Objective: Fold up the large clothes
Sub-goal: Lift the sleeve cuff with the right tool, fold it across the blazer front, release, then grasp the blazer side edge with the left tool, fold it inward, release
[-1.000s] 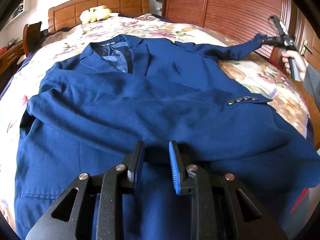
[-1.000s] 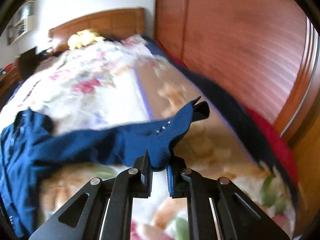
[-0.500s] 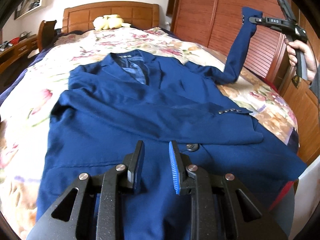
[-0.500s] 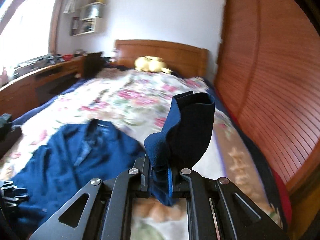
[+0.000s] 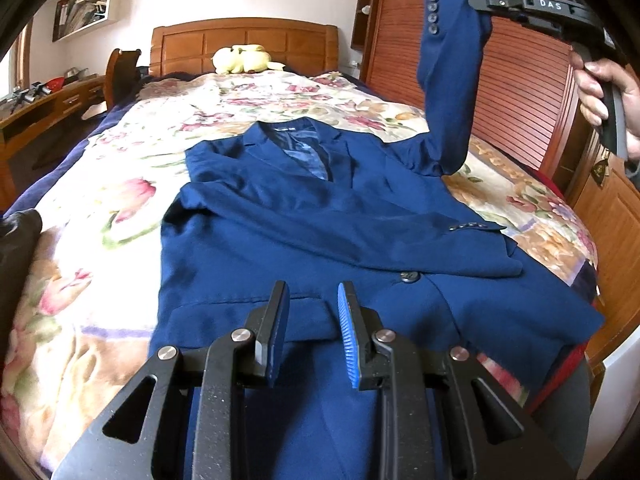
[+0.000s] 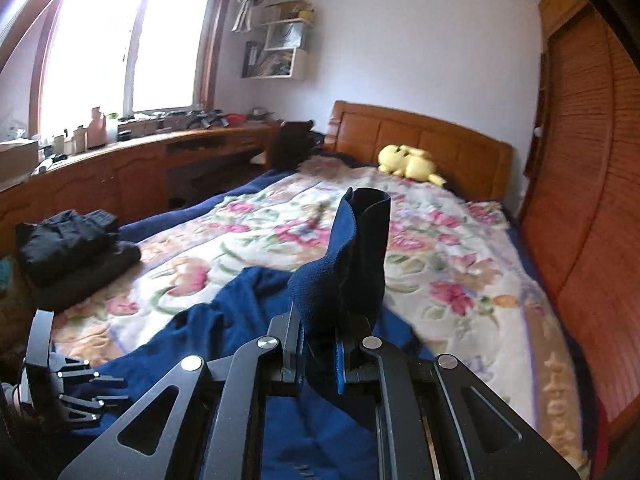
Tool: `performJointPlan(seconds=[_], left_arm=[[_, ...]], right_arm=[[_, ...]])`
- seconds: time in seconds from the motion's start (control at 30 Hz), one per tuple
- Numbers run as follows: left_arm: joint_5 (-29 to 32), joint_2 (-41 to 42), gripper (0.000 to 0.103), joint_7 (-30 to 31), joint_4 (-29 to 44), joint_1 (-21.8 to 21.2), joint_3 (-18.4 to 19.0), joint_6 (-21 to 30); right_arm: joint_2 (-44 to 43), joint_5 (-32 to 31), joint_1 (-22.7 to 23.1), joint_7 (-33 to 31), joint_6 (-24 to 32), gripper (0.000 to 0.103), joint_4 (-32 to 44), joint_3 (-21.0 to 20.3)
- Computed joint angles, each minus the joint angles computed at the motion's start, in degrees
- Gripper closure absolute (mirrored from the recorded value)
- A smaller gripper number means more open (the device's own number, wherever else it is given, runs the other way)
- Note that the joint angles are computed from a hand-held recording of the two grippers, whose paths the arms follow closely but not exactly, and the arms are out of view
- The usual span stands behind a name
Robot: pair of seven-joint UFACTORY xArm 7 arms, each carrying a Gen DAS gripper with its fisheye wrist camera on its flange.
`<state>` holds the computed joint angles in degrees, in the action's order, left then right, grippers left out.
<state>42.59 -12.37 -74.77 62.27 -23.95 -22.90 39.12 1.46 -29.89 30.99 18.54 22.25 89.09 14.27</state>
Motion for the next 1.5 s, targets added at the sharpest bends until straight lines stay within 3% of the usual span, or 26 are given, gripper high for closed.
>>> performJointPlan(seconds=[0.3,0.5,0.67,0.77,0.83,0.97,1.13,1.33,1.5], left_arm=[[-0.5,-3.2,0.077,-1.0,-2.4,1.3,-0.7,0.5],[-1.3,-4.2,0.077,-1.1,-3.5,2.3,-1.2,0.3],[-2.0,-4.5,0.077,-0.6,-3.8,2.7,-1.5,0.6],[-2.1,-4.6,0.077,-0.6,-4.0,2.9,-1.6,0.8],[-2.3,-4.9,0.077,-0.6,-4.3,3.0,-1.7,0.9],[-2.8,-5.4,0.077,-0.5,-4.9,3.3,-1.6,1.0],[-5.2,-5.7,0.077,1.3,-5.9,3.3,-0.5,-1.5],[-7.8,-4.4,0.077,5.7,-4.6,3.6,0.0,-3.2],[-7.6,-2.0,0.077,9.1,-0.9,3.6,0.1,-1.6]], right_arm=[[2.0,17.4,-1.2,-17.6,1.5,0.092,4.1,0.0],[5.3,20.8,0.2,-20.7,3.9,0.092,6.9,0.1],[8.9,21.4,1.5,-21.9,11.4,0.089,12.6,-0.5],[11.1,20.0,2.6,-22.1,15.3,0.072,16.2,-1.4],[11.3,22.8,2.1,-24.2,15.9,0.052,17.0,-1.0],[11.1,25.6,1.6,-26.7,14.8,0.041,17.0,-1.0],[9.3,25.2,1.0,-25.4,11.4,0.039,10.6,-2.1],[7.1,22.6,-0.9,-18.3,7.8,0.039,0.5,-3.4],[7.7,15.4,-1.2,-10.1,5.5,0.039,-4.5,-4.8]])
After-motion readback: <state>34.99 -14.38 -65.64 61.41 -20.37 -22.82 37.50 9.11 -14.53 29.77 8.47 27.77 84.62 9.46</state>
